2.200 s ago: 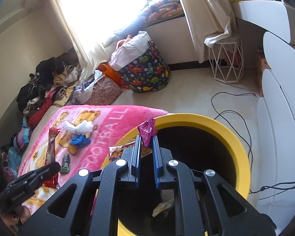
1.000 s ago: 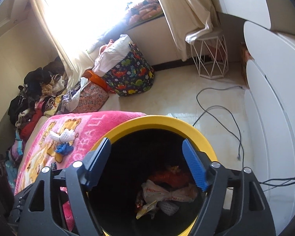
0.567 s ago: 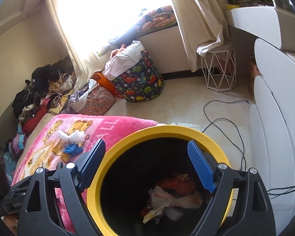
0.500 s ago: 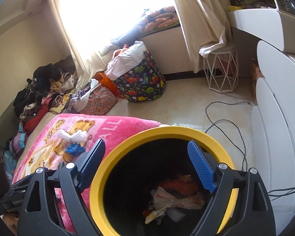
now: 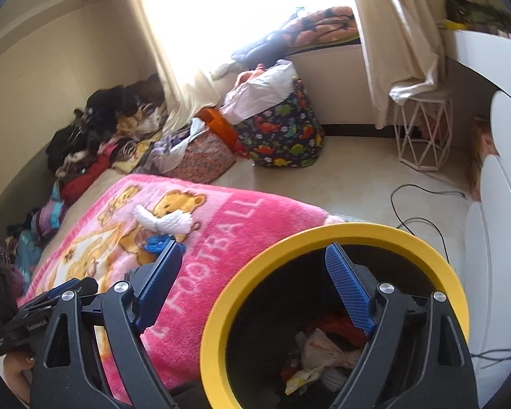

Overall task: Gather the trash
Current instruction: 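Move both tools back toward the snack packets and blue bag on the blanket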

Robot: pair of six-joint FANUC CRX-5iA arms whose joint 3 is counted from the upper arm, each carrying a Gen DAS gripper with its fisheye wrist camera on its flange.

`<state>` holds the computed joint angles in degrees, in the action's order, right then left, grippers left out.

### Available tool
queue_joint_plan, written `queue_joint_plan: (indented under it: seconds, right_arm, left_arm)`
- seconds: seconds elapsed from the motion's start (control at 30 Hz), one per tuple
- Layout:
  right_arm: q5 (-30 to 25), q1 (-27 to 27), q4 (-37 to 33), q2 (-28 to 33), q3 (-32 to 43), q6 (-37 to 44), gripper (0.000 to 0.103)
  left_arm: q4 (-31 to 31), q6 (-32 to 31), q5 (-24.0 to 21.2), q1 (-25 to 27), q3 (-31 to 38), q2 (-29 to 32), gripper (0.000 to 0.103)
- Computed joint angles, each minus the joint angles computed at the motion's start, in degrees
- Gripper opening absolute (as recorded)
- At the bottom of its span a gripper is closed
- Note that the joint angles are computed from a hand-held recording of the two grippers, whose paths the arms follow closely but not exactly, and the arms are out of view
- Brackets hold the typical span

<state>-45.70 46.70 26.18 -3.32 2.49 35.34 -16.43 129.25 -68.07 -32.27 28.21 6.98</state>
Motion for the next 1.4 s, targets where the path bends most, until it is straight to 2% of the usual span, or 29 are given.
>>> queue_joint_plan:
  seconds: [0.2,0.4,0.67,1.13,1.3,1.4]
  right_arm:
    - [-0.56,0.48,-4.05,4.69,6.36,5.54,0.084]
    - [-3.77,0.68,-12.54,11.74,16.80,18.12,0.084]
    - [-8.92,0.50,-20.52,20.73,29.28,25.48,0.084]
    - [-20.28,-0.01,-26.78,32.97,47.83,35.51,0.084]
    - [-25.38,0.19,-27.70,38.20,54.50,36.31,0.081]
    - [-30.32,0.39,-27.41,43.14,61.20,35.93,0.076]
  left_arm:
    - [0.14,0.68,0.40,1.99,-3.87,-3.42,0.092]
    - [1.07,2.73,0.07,4.57,-8.66,-6.94,0.092]
    - [5.58,2.19,0.94,7.61,-15.49,-10.60,0.092]
    - [10.32,-1.35,4.35,6.91,-18.18,-9.61,0.092]
    - [12.49,-2.05,5.75,7.53,-19.80,-9.33,0.083]
    - [13.32,-2.20,5.92,7.98,-20.45,-9.11,0.073]
